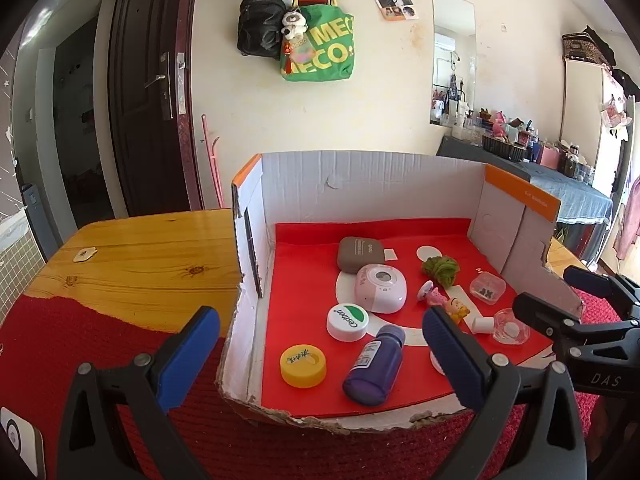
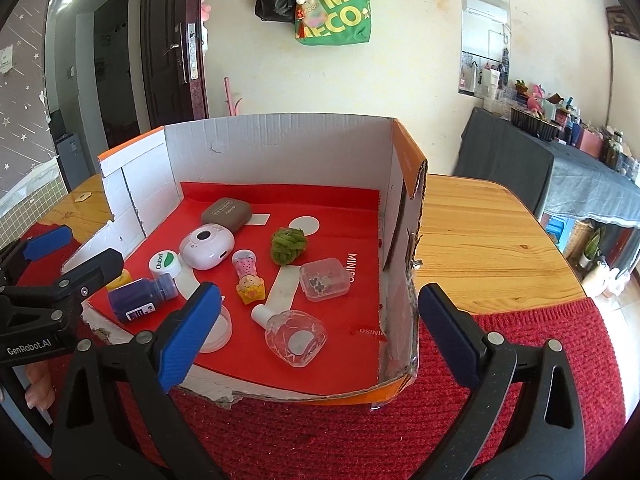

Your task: Organize objects

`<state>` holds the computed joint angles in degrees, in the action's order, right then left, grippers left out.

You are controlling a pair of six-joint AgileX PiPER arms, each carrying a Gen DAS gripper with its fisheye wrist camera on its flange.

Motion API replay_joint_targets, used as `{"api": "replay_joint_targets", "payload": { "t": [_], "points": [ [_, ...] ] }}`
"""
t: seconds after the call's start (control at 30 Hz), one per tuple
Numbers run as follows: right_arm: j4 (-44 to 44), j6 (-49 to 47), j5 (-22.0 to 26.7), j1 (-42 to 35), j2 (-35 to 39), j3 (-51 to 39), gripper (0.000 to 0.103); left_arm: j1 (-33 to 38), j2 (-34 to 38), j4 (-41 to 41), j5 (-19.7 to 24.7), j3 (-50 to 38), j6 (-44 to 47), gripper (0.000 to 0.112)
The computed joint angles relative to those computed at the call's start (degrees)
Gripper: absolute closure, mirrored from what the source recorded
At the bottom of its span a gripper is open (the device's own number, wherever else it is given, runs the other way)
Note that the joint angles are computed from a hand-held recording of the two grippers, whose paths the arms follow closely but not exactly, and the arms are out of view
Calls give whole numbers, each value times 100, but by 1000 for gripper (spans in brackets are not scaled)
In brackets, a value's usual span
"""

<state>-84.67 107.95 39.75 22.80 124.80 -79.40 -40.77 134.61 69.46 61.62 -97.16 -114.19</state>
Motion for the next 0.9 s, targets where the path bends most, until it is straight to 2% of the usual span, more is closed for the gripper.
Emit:
{"api": "replay_joint_targets", "payload": {
  "t": [0.17,0.53,0.9],
  "points": [
    [-30,185,-88,-64,-72,106,2,28,-27,-108,-82,1,56,9],
    [-86,81,155,81,-23,48,2,49,-61,-189,-103,30,59,9],
    [-55,24,166,95,-18,36,2,81,-50,-265,-140,11,100,9]
  ]
}}
